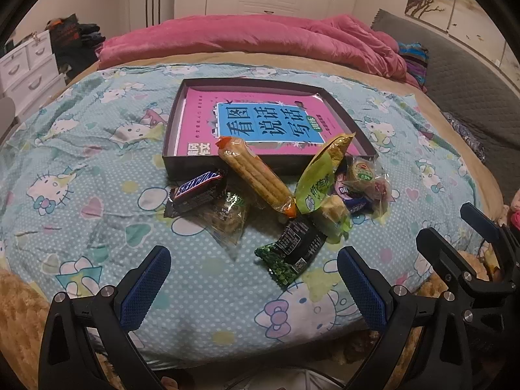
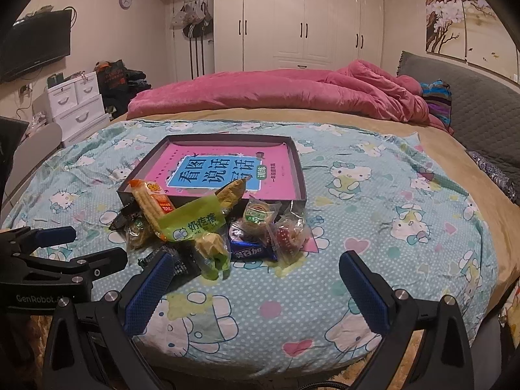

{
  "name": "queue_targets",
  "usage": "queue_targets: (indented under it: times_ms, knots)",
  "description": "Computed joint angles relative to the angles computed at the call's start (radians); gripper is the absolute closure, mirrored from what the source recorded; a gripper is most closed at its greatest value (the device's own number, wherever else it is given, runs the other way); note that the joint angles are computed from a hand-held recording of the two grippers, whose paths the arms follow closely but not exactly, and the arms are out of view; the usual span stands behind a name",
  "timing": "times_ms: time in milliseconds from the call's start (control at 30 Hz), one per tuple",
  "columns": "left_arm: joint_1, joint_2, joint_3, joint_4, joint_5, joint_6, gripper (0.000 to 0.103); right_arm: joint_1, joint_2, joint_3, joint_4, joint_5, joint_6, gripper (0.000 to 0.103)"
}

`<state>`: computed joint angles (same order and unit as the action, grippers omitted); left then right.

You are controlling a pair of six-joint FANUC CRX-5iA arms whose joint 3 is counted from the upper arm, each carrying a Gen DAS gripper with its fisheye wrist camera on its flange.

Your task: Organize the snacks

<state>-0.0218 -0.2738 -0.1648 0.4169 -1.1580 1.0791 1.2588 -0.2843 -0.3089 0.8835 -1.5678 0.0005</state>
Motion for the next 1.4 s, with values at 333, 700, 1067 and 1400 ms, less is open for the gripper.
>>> queue_targets:
  times_ms: [333,700,1067,1400]
  knots:
    - [0.003,0.01,0.005,0.007,-0.013,-0.002,0.001,0.0,-0.005,-0.003,-0.01,0.001,-0.008,0.0]
    - [-0.007,0.06,0.021,0.02,-0.065,-0.037,0.001,-0.014,-0.023,-0.013,-0.03,0.018,-0.024,0.0]
    - [-0.033,0.071,0.008,0.041,-0.071,-0.126,0.001,-0.044,-0.049,-0.031,-0.053,0.054,-0.033,0.0]
    - [-0.039,0.094,0.009,0.055,-0.065,-0.15,0.006,-0.083,-0.073,-0.054,-0.062,0.068,-0.037,0.0]
